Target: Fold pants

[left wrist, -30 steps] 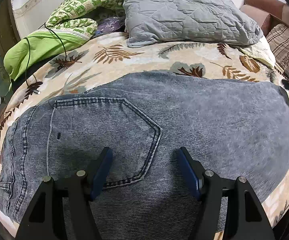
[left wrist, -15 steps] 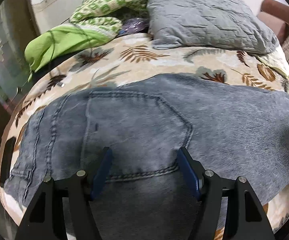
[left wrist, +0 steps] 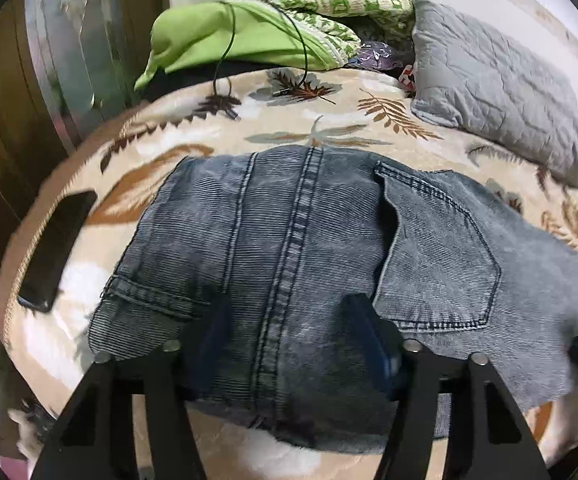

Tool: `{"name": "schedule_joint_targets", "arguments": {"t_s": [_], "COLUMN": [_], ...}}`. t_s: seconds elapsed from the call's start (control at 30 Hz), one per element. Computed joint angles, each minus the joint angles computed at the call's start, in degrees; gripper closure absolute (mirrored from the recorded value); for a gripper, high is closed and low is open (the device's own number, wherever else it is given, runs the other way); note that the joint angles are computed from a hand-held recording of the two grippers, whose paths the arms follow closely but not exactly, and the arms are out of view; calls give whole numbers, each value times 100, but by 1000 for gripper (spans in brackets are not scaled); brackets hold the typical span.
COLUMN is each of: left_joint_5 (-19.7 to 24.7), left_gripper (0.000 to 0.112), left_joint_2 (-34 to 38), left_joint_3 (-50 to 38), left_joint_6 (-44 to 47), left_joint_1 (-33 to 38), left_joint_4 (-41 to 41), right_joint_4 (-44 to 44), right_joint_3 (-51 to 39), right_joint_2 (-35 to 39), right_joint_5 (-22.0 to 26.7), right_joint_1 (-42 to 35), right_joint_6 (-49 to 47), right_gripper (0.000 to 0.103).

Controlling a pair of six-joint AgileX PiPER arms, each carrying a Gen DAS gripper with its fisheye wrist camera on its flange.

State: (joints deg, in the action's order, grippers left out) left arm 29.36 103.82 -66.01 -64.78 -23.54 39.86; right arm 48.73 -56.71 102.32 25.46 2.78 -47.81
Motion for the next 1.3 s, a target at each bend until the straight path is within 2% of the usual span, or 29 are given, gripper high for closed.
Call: {"name": "schedule_joint_targets", "arguments": {"t_s": [0.07,0.17,0.2,0.23,0.3,0.37,0.5,0.6,0.67,0.87,1.07,1.13,1.2,1.3], "left_joint_5": [-168,-433,-446,-229,-17,-192,-162,-264,-198,173,465,543,704,1143], "left_gripper": [53,53,53,53,52,52,52,52,51,47,46,47,47,47], "left_joint_2": [-168,-504,-568,-651,-720,-809,-826,-699,-535,-476,-598,-758,-914,-1145], "left_joint_3": [181,540,604,688,784,924,1038,993,899,893,1049,1173,1242,1276], "left_joint_6": [-36,-419,-568,-946,-1281,-1282,-1395,-881,-442,-679,-858,-1151,-1602,-2624], "left_joint_1": [40,36,30,-44,-62,131,556,819,876,660,490,387,210,-376], "left_joint_4": [-16,263,375,712,966,795,645,100,-342,124,346,550,936,2033], "right_joint_4": [149,1041,1367,1526,1193,952,774,23,91,272,-139,58,555,1431], "right_joint_3": [66,99,97,19,-212,-443,-730,-893,-848,-708,-682,-750,-678,-579], "right_joint_2": [-180,-339,-346,-304,-135,62,351,604,641,551,463,456,347,164], "right_joint_5": [-210,-304,-243,-164,-246,-311,-316,-218,-306,25,50,287,315,261], "right_joint_1": [171,492,574,742,1100,1385,1719,1872,1905,1737,1784,1596,1333,787], "right_joint_6": [-94,-1068,-1401,-1546,-1165,-832,-588,107,29,-204,-75,-214,-562,-1160], "right_gripper": [64,64,64,64,64,64,64,64,63,60,58,58,58,58]}}
